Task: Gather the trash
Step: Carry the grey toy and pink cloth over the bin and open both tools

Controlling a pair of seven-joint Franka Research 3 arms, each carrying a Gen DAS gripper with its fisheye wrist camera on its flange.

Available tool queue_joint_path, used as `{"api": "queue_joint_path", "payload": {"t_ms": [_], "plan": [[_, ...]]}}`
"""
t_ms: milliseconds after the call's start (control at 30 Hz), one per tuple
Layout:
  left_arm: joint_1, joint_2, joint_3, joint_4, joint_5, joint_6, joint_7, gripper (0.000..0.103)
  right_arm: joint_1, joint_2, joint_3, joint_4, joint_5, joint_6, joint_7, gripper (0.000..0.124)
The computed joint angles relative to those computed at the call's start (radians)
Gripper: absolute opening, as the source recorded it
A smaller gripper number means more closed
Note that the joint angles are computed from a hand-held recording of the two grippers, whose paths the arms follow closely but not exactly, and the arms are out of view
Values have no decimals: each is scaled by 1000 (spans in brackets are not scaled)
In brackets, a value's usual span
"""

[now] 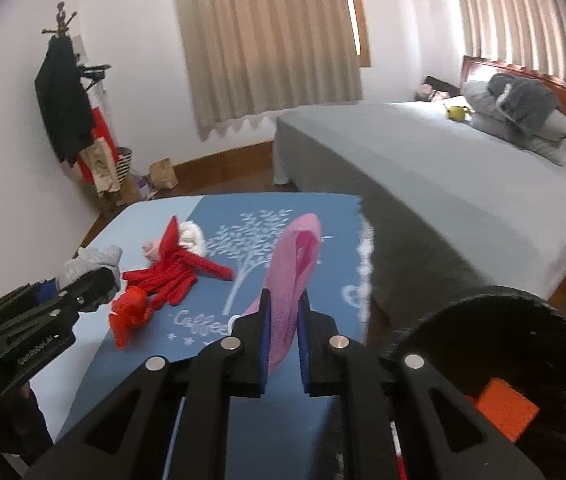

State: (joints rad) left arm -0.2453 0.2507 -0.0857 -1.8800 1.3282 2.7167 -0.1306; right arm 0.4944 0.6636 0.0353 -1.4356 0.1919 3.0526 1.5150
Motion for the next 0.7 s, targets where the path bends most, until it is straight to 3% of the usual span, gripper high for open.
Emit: {"api": "queue_joint_path", "payload": {"t_ms": [400, 700], "plan": [[-85, 126, -1, 154, -11, 58, 69, 36, 70, -129, -186, -232, -5, 105, 122, 12], [-150, 274, 22, 325, -159, 145, 254, 36, 125, -188, -320, -358, -15, 141, 200, 12]]}}
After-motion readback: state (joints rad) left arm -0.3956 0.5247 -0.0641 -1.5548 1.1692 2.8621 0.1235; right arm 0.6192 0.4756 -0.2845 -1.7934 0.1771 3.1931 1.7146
